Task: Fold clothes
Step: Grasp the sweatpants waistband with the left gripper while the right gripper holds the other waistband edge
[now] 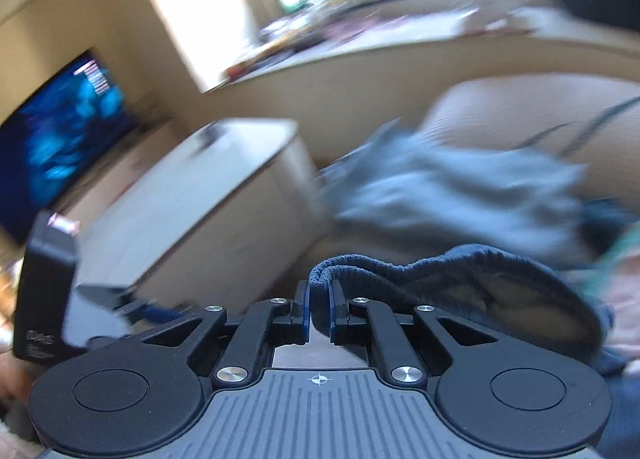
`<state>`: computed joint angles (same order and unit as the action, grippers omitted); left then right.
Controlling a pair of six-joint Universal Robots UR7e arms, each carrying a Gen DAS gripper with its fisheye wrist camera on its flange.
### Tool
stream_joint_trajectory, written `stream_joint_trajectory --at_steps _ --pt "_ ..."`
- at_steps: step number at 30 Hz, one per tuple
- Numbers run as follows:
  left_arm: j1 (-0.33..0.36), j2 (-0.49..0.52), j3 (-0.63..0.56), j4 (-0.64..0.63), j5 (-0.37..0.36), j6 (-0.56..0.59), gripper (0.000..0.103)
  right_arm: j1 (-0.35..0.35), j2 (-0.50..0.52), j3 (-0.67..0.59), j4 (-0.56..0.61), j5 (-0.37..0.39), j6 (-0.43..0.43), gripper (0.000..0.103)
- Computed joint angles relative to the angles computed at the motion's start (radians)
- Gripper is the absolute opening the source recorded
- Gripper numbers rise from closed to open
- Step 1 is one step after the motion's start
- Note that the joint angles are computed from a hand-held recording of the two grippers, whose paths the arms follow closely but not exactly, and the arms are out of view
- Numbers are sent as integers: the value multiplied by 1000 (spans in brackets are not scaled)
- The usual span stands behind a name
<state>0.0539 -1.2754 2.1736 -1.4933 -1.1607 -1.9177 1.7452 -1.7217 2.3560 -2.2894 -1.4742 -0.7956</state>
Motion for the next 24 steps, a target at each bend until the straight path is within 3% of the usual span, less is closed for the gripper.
stream_joint_trajectory --at_steps 6,10,18,24 --pt "-26 -44 52 -12 -49 -66 102 82 125 38 -28 -108 16 10" --pt "-30 -61 74 -27 -56 -72 102 102 134 65 -84 -162 15 17" --pt "-26 -95 106 -74 -48 -75 102 96 -6 61 -104 -152 -21 29" --pt "-20 -110 116 -103 -30 -72 102 80 -85 35 -124 -232 -72 29"
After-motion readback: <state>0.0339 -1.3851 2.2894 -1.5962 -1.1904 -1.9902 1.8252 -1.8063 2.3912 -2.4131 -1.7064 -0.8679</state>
